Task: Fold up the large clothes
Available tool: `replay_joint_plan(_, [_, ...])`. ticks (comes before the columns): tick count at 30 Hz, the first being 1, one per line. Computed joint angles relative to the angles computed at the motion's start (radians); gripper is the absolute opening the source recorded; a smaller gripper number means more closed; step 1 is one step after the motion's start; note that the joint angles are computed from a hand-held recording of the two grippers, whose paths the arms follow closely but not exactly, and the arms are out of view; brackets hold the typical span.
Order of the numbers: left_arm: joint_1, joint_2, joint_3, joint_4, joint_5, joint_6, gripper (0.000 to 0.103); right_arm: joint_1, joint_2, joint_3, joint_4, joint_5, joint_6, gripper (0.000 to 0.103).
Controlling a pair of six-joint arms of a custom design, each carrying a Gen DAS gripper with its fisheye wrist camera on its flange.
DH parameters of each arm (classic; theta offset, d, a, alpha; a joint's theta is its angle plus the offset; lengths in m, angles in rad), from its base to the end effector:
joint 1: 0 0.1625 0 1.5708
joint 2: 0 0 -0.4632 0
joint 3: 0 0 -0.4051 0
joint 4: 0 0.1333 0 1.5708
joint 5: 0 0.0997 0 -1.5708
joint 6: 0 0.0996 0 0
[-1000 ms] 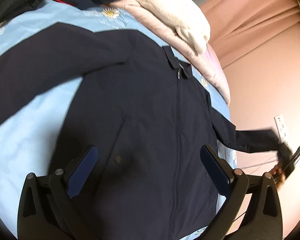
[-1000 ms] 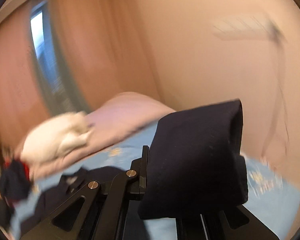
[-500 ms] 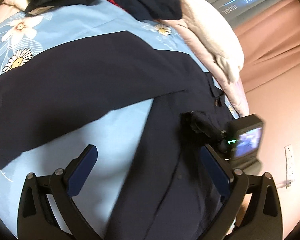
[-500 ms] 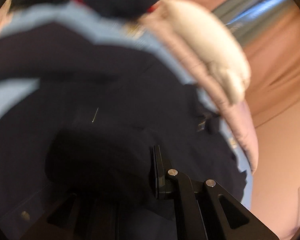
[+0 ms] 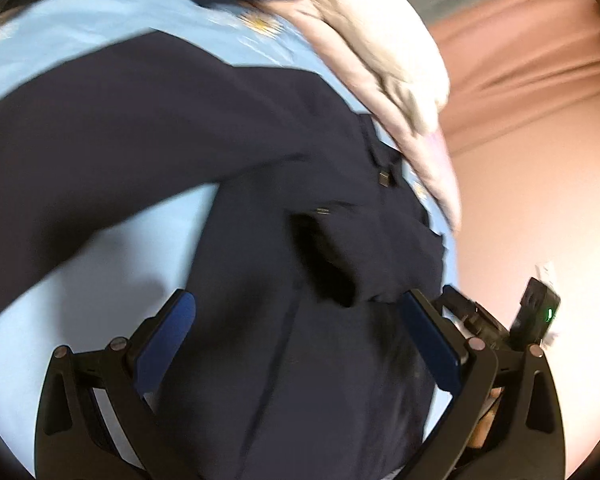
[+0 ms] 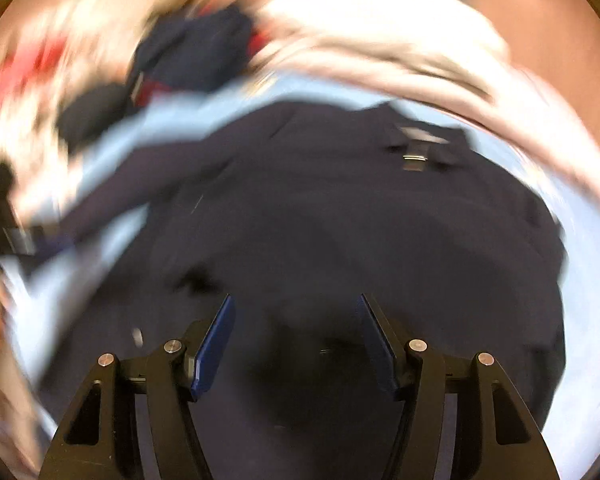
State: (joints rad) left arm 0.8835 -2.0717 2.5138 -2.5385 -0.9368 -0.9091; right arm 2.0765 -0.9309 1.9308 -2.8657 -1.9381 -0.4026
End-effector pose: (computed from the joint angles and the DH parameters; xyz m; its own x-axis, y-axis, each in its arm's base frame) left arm -0.0228 -0.3309 0.3761 -0.9315 -0.3546 0.0810 -0.3029 0.6329 -0.7126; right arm 0.3847 -0.4933 0.1332 -0.6161 -0.6599 0.4300 -0.7662 0.6288 -0.1329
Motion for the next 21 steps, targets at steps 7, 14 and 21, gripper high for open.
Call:
replay_joint_plan(7, [0.205, 0.343, -0.096, -0.333, -0.301, 0.140, 0.101, -0.124, -0.009, -0.143, -0.015, -0.063, 0.254, 0.061])
replay_joint_plan(14, [0.339, 0.502, -0.173, -0.482, -0.394, 0.115, 0.068, -0.170, 0.078, -0.285, 0.084, -0.091, 0.471, 0.061])
replay_joint_plan(21, [0.353, 0.549, -0.209, -0.497, -0.378, 0.221, 0.006, -0.213, 0.109, -0.371, 0.205, -0.086, 0.515, 0.008])
